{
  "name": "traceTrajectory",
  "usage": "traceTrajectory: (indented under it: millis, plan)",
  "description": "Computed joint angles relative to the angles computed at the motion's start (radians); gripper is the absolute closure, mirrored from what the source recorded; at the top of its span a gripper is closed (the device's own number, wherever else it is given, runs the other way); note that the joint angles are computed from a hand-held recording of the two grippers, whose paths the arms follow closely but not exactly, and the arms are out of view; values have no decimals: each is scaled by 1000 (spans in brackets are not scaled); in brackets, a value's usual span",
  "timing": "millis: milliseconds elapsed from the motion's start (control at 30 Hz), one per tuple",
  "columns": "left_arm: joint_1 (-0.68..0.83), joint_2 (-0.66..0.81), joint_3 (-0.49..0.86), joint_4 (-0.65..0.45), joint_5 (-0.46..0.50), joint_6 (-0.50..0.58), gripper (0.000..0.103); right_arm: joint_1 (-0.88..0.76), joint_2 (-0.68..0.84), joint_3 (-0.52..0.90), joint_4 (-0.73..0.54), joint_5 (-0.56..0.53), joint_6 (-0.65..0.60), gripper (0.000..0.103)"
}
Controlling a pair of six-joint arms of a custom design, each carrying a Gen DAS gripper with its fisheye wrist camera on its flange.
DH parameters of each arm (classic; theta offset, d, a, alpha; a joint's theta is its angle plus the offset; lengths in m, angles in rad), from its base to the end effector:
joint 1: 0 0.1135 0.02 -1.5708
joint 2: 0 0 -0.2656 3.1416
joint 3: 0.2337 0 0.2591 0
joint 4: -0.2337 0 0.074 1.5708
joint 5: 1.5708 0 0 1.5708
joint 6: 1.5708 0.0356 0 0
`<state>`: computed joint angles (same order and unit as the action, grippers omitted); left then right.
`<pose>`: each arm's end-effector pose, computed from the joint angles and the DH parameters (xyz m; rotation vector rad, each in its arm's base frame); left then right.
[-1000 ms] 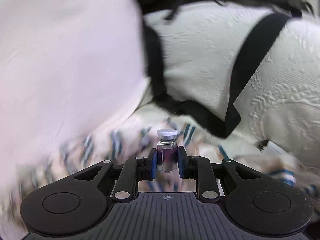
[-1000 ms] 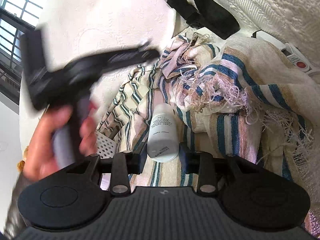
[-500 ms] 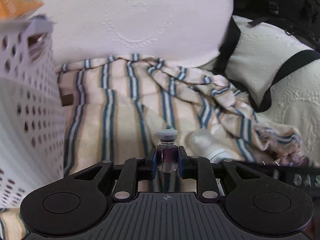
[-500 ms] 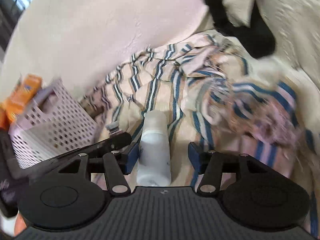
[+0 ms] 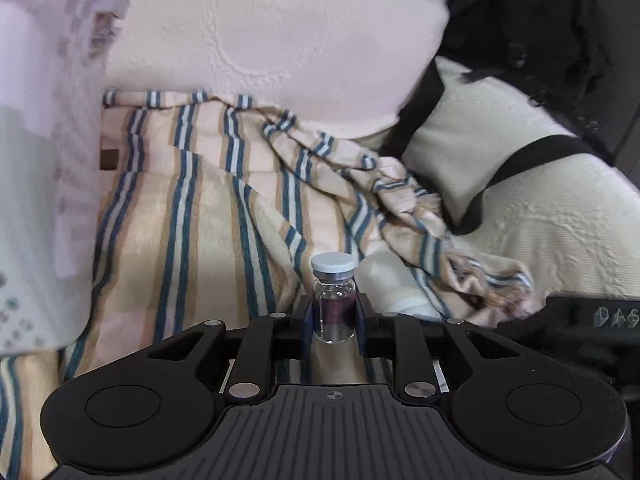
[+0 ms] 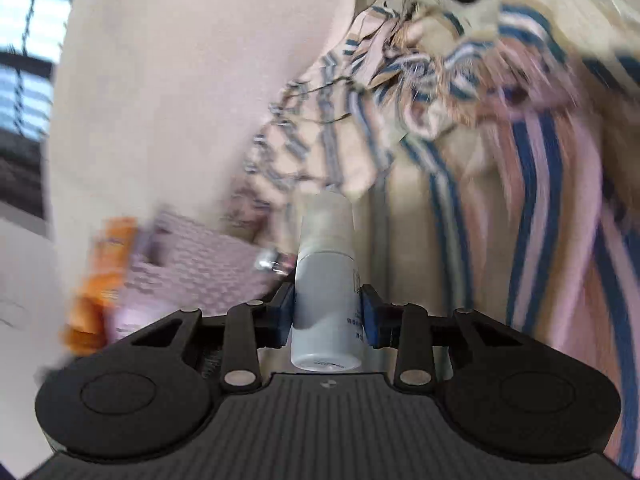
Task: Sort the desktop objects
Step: 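Lift the white bottle and glass vial and carry them toward the basket, then lower the bottle and vial into the basket and open both grippers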
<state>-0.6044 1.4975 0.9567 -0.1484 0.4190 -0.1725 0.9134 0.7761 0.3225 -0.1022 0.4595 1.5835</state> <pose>0.2631 -0.1993 0.2323 0.7278 2.2266 -0.8751 0.1184 0.1275 0.1872 1.0010 1.9984 1.0048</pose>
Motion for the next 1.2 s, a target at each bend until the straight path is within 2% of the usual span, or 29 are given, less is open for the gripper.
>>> traceTrajectory:
  millis: [67,167,267,400,533,633,700,933,1100,1133,1200]
  plan:
    - [28,-63,-49,3,53,-35,84,90,-49,-12,-17,72,64,64]
    - [56,-172,-125,-1,68,-48,84,210,-57,-12,-13,160,127,64]
    - [98,-284,-176,-36,90,-48,85,304,-12,31,14,242,124,64]
    - [180,-411,-155,-103,110,-26,84,317,83,180,18,241,-5,64]
    - [308,-437,4,-207,145,28,84,214,208,380,71,108,-216,64]
    - [402,-378,197,-288,155,79,84,128,348,582,80,4,-365,64]
    - [461,-306,343,-345,145,113,84,80,461,748,41,-46,-453,64]
    - [590,-5,761,-532,40,262,84,-39,747,1156,-156,-116,-653,64]
    - [581,171,904,-656,-62,377,83,-83,945,1354,-317,-91,-760,64]
    - [569,189,911,-666,-87,398,73,-86,983,1394,-347,-80,-792,64]
    - [557,214,913,-676,-113,429,68,-79,1045,1468,-417,-29,-843,63]
